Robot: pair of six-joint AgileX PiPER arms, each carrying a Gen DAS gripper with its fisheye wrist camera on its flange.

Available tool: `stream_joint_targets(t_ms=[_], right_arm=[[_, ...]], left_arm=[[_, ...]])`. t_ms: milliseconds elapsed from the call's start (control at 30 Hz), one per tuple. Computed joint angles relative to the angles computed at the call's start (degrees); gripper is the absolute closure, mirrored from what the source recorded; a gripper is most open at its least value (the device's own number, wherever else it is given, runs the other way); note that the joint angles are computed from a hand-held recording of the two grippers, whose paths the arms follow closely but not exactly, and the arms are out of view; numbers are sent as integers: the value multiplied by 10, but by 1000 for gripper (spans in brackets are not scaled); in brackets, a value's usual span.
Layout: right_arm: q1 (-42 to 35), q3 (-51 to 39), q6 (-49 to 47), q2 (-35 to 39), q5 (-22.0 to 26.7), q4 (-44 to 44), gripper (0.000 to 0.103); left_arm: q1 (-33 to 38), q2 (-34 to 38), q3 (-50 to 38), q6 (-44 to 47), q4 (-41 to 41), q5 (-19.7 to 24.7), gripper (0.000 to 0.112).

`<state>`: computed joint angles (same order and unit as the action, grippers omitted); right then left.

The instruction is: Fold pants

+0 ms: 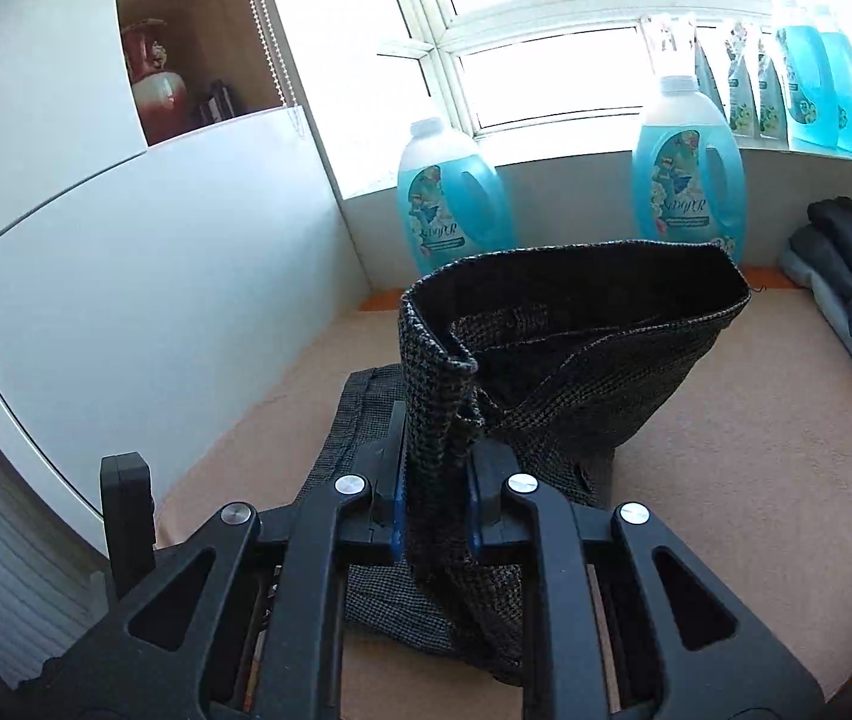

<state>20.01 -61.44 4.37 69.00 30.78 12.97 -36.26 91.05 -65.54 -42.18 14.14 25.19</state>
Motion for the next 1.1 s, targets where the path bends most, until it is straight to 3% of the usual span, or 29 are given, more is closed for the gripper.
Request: stream_joint_targets(t_ms=[133,333,433,600,733,833,967,1100], right_arm=[[64,-25,30,53,-9,-39,88],[152,-67,48,152,-15,-85,88],[174,-87,28,199,-4,-69,88],[206,-88,52,227,-2,-126,88],[200,-92,7,232,11,-94,88],[184,-92,-55,223,21,-32,81],[141,-52,-188,163,29,114,63],[74,-20,-283,92,55,207,60]], left_arm=[[27,-65,62,-58,30,-25,73],[63,-141,120,-155,117,-20,73],[80,-163,140,-166,125,-18,73],[98,-184,165,-169,128,-25,73],[98,-187,169,-174,133,-34,73],[81,-184,158,-204,169,-26,73],[64,-182,139,-228,204,-15,73],[37,-178,117,-248,237,-4,73]])
